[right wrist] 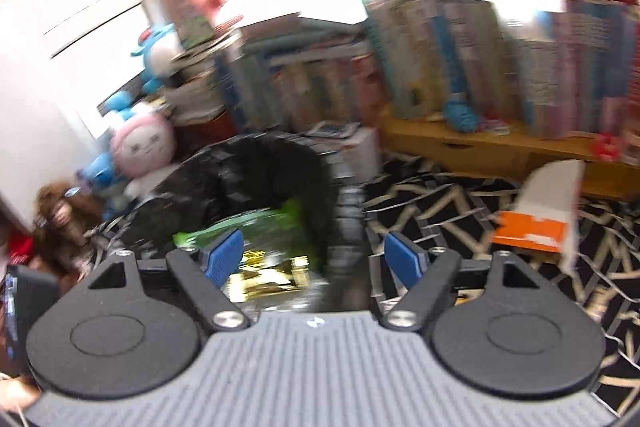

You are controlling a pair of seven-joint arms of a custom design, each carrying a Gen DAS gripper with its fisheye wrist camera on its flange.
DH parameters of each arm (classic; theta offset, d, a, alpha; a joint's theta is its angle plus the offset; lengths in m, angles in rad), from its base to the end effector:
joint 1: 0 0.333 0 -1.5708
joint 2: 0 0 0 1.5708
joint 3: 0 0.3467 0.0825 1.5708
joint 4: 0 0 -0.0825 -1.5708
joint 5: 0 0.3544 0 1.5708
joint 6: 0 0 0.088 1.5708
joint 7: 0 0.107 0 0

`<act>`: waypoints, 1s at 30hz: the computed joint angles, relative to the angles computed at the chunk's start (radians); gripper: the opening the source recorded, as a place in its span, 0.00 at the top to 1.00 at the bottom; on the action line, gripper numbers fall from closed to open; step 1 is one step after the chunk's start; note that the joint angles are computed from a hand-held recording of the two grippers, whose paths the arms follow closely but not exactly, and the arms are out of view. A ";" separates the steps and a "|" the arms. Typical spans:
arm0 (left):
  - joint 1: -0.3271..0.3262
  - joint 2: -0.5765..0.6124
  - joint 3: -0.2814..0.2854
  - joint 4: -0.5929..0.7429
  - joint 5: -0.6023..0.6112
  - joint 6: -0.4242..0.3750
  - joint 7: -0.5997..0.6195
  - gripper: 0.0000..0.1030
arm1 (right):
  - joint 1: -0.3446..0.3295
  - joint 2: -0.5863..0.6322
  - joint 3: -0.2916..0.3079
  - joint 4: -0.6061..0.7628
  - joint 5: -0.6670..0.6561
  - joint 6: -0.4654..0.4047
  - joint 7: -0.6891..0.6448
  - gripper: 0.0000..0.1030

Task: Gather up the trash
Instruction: 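Move the right tool down to the orange peel on the floor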

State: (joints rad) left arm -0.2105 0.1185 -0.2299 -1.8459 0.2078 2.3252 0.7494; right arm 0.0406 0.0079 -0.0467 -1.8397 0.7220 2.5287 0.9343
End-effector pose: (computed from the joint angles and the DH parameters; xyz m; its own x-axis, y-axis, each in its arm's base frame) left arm 0.5484 -0.2472 0.5408 0.2415 -0.9600 0.1413 -0.8925 -0.2769 -0.3560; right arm 0.5837 -0.0103 0.6313 0.2777 -0.9267 -0.2533 -0.6873 -0.0074 -0.7263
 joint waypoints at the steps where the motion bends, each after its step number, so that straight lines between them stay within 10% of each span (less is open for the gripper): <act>1: 0.000 0.001 0.000 0.001 0.000 -0.001 0.000 0.46 | -0.007 -0.005 -0.007 -0.008 0.015 0.011 0.005 0.16; 16: -0.001 0.006 0.000 0.012 0.006 -0.016 -0.004 0.46 | -0.074 0.109 -0.066 -0.135 -0.335 0.206 0.339 0.14; 30: -0.003 0.011 -0.002 0.024 0.011 -0.032 0.016 0.46 | -0.040 0.180 -0.010 -0.189 -0.207 0.267 0.205 0.27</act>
